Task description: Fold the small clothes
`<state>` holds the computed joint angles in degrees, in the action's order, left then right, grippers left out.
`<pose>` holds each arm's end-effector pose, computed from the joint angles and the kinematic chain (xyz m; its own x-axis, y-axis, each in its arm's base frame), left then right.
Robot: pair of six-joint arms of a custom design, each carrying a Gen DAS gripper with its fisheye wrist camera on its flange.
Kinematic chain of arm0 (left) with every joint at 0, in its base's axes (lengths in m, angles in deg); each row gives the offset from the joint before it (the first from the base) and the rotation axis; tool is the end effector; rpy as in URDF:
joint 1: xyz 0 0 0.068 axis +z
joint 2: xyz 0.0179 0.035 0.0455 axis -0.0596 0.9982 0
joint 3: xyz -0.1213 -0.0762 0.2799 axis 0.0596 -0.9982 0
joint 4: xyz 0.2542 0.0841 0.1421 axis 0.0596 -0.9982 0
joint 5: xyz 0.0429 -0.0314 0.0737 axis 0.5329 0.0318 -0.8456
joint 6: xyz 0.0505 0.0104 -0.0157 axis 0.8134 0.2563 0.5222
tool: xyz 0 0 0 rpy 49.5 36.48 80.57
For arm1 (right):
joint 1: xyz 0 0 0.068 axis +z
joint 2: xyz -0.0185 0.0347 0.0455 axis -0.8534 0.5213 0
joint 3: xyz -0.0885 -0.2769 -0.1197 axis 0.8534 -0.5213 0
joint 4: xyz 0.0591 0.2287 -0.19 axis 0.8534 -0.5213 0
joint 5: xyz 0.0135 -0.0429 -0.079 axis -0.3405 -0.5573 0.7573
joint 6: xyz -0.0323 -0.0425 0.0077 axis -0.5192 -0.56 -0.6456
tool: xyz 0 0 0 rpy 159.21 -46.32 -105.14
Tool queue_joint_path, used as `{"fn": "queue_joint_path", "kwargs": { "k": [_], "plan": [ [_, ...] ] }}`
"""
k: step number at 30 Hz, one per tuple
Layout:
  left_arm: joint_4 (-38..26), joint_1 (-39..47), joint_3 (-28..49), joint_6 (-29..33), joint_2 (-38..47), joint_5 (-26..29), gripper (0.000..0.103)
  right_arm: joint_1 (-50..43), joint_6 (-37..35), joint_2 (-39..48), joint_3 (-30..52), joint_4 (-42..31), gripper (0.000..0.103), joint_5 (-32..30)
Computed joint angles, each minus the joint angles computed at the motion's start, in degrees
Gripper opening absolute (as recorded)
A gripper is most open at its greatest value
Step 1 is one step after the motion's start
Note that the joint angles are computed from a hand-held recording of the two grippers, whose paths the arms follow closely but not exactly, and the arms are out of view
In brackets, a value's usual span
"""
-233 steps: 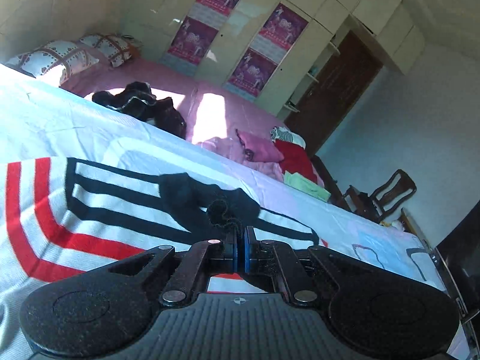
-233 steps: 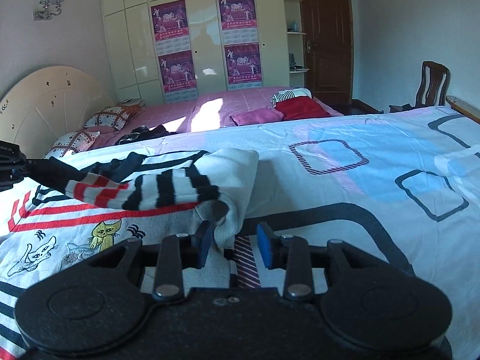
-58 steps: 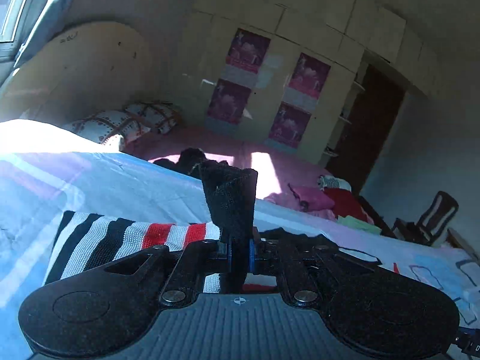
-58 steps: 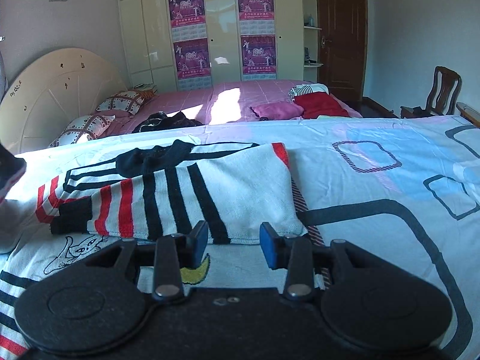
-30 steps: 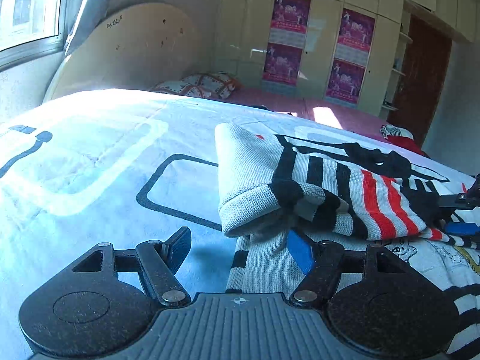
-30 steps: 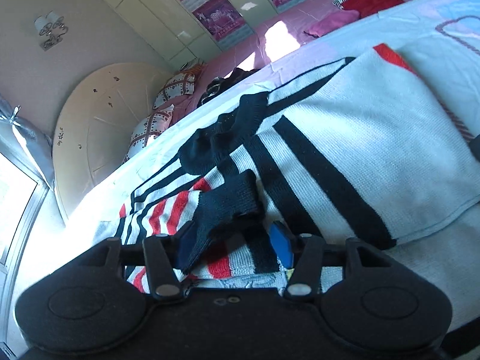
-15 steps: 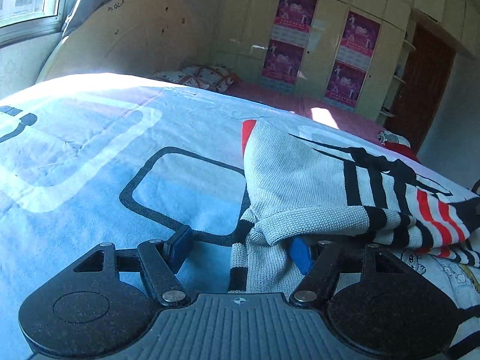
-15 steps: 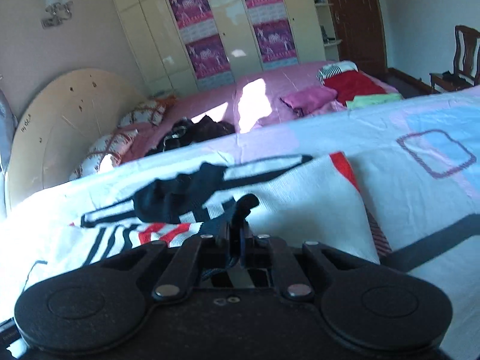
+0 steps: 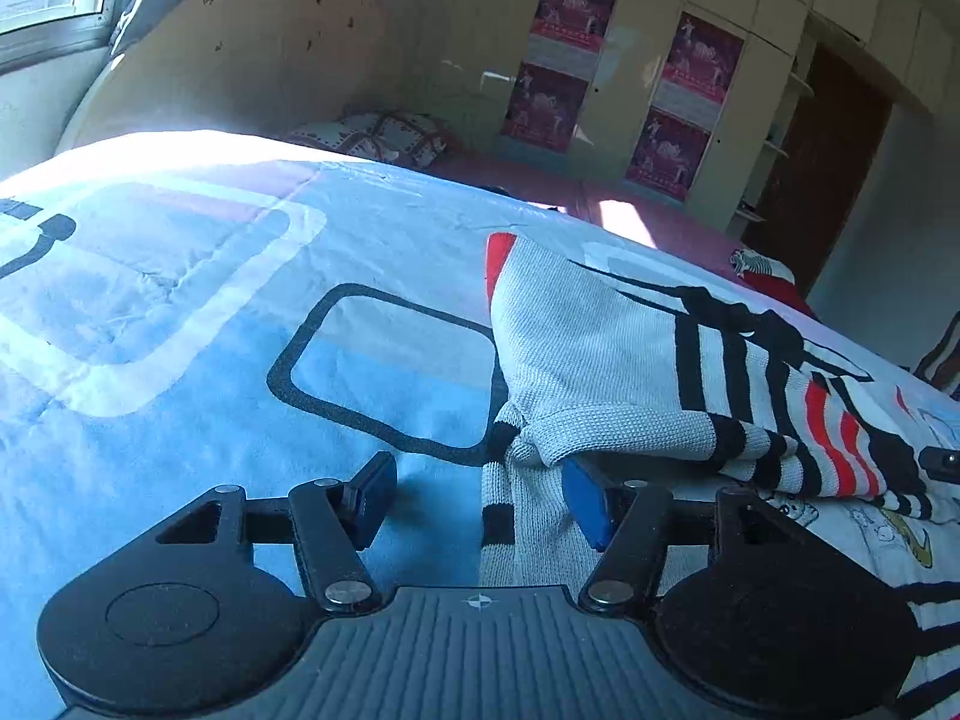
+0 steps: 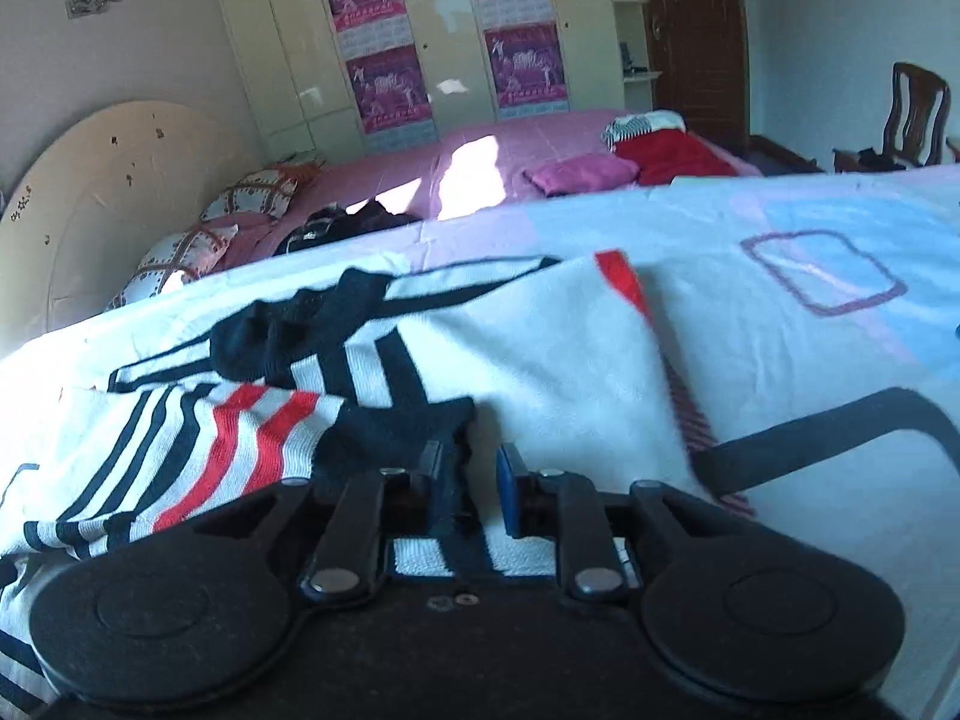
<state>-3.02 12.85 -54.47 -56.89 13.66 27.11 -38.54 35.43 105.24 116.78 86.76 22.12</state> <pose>0.2680 0.0685 0.1599 -0.5967 -0.2378 -0.7664 -0.1132 0.9705 -0.2129 0.3037 0.1020 0.2054 -0.6304 0.1933 -0.7518 0.0978 0.9806 0.1702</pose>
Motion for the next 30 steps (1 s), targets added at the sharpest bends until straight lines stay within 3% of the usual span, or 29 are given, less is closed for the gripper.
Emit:
{"fn": "queue_joint_path", "kwargs": {
  "k": [3, 8, 10, 11, 13, 15, 16, 18, 23, 24, 25, 27, 28, 30],
  "plan": [
    [-1.82, -2.28, 1.75, 2.60, -2.58, 2.56, 0.059, -0.11, -4.76, -2.72, -0.78, 2.43, 0.015, -5.41],
    [-0.01, -14.42, 10.11, 3.82, 7.93, -1.32, 0.059, 2.73, -10.90, 4.90, 3.88, 3.75, 0.014, -15.89],
    [-2.34, -18.29, 12.81, 7.88, 13.18, -7.76, 0.060, 5.23, -13.94, 9.28, 6.44, 0.16, 0.014, -10.83],
    [2.06, -18.21, 10.87, 8.52, 13.73, -7.89, 0.063, 5.51, -14.17, 10.21, 5.79, 1.03, 0.010, -7.93],
    [1.48, -17.07, 10.12, 7.75, 12.53, -6.51, 0.064, 3.53, -10.74, 8.48, 3.78, 2.34, 0.007, -9.88],
    [-0.66, -15.83, 10.22, 8.71, 10.77, -6.00, 0.063, 3.96, -12.26, 7.74, 4.87, -0.43, 0.007, -7.41],
    [-0.81, -15.08, 10.27, 8.01, 10.03, -4.99, 0.063, 4.08, -13.16, 7.32, 4.96, -0.31, 0.015, -7.12],
    [-0.44, -13.86, 11.64, 7.41, 9.75, -3.02, 0.064, 3.34, -12.12, 7.03, 5.19, 2.49, 0.017, -9.73],
    [-2.03, -14.22, 20.41, 6.28, 17.89, -1.90, 0.064, 3.54, -8.41, 15.73, 13.45, 4.32, 0.016, -13.83],
    [-5.10, -14.64, 23.49, 6.05, 21.29, -3.55, 0.064, 3.84, -7.72, 19.10, 16.59, 1.95, 0.015, -13.34],
    [-3.96, -14.28, 23.72, 6.13, 22.85, -2.93, 0.066, 4.15, -7.34, 22.13, 19.20, -0.93, 0.013, -11.45],
    [-5.95, -14.20, 24.25, 7.06, 21.88, -2.32, 0.066, 4.13, -6.44, 22.59, 19.35, -0.24, 0.012, -10.79],
    [-6.30, -13.90, 24.11, 7.51, 20.79, -1.56, 0.066, 4.30, -5.84, 21.71, 19.19, -0.45, 0.017, -10.43],
    [-2.98, -12.84, 23.57, 7.78, 19.91, 0.40, 0.066, 4.95, -7.11, 19.88, 17.02, 4.30, 0.021, -9.89]
  ]
}}
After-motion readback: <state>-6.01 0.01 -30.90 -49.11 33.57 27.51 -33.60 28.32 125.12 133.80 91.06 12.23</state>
